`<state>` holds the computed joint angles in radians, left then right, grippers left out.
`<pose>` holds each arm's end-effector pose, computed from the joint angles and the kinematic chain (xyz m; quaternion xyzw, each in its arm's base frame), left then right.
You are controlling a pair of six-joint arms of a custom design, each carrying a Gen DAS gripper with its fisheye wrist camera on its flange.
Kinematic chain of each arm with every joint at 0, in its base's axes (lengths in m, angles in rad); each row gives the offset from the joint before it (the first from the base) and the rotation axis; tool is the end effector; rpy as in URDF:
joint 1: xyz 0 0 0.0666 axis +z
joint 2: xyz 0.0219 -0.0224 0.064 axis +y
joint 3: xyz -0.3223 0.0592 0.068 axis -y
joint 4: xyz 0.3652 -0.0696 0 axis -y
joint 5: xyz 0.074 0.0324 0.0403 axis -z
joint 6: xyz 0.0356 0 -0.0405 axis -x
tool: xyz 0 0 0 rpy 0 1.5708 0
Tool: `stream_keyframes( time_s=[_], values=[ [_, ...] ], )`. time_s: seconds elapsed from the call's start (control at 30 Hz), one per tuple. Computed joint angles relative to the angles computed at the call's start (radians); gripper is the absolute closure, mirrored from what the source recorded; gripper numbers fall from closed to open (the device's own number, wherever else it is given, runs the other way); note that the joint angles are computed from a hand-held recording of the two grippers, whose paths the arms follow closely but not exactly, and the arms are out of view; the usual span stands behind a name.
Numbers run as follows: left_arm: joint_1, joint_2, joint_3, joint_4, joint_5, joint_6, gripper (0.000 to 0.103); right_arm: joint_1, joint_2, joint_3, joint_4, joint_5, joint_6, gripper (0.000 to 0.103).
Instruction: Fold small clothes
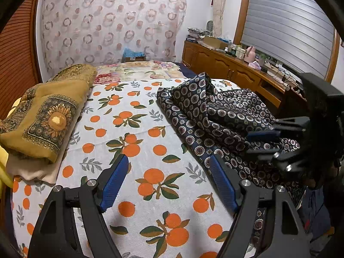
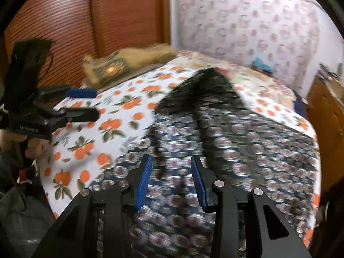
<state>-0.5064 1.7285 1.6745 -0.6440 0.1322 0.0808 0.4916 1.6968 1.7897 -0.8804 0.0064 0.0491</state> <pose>0.5117 -0.2896 0.3481 0.2183 0.8780 -0.1794 0.3864 0.5034 0.2688 0.3979 -0.2457 0.8910 0.0809 0.3731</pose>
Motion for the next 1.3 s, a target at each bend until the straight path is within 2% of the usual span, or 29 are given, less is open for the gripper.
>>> stream_keyframes(
  time_s=[0.07, 0.1, 0.13, 0.17, 0.3, 0.37, 0.43, 0.57, 0.67, 0.77, 0.83, 0.9, 0.97, 1.07, 1.17, 1.3],
  values=[
    [0.0, 0.001, -0.001, -0.001, 0.002, -0.001, 0.025, -0.011, 0.042, 0.046, -0.038, -0.014, 0.018, 0.064],
    [0.0, 0.002, 0.0, -0.003, 0.002, -0.002, 0.025, -0.014, 0.062, 0.065, -0.058, -0.009, 0.026, 0.072],
    [-0.001, 0.002, -0.002, -0.003, 0.003, -0.002, 0.025, -0.017, 0.082, 0.084, -0.069, -0.003, 0.031, 0.084],
    [-0.001, 0.003, -0.001, -0.004, 0.004, -0.002, 0.025, -0.018, 0.094, 0.096, -0.075, 0.001, 0.035, 0.102],
    [-0.007, 0.007, -0.001, -0.004, 0.003, -0.004, 0.025, -0.05, 0.032, 0.029, 0.033, 0.04, 0.016, 0.102],
    [-0.01, 0.008, 0.0, -0.004, 0.004, -0.003, 0.025, -0.081, -0.032, -0.027, 0.084, 0.087, -0.013, 0.102],
    [-0.013, 0.006, -0.002, -0.002, 0.005, -0.003, 0.025, -0.12, -0.079, -0.063, 0.104, 0.123, -0.047, 0.102],
    [-0.018, 0.009, -0.003, -0.004, 0.006, -0.004, 0.025, -0.2, -0.139, -0.123, 0.092, 0.181, -0.12, 0.102],
    [-0.023, 0.014, 0.002, -0.008, 0.006, -0.003, 0.025, -0.219, -0.158, -0.161, 0.08, 0.23, -0.131, 0.102],
    [-0.03, 0.022, 0.014, -0.017, 0.008, -0.007, 0.025, -0.218, -0.159, -0.175, 0.08, 0.231, -0.138, 0.102],
    [-0.038, 0.026, 0.019, -0.022, 0.004, -0.011, 0.025, -0.208, -0.159, -0.18, 0.082, 0.247, -0.142, 0.097],
    [-0.045, 0.032, 0.028, -0.028, 0.004, -0.016, 0.025, -0.204, -0.17, -0.197, 0.097, 0.252, -0.152, 0.074],
    [-0.052, 0.042, 0.045, -0.038, 0.0, -0.02, 0.025, -0.206, -0.174, -0.199, 0.106, 0.231, -0.159, 0.067],
    [-0.06, 0.062, 0.076, -0.046, -0.002, -0.022, 0.025, -0.209, -0.18, -0.184, 0.11, 0.213, -0.141, 0.061],
    [-0.064, 0.081, 0.107, -0.057, 0.002, -0.017, 0.025, -0.231, -0.172, -0.156, 0.121, 0.18, -0.126, 0.061],
    [-0.07, 0.099, 0.14, -0.07, -0.004, -0.027, 0.025, -0.272, -0.025, 0.045, 0.053, 0.121, -0.147, 0.06]
  ],
)
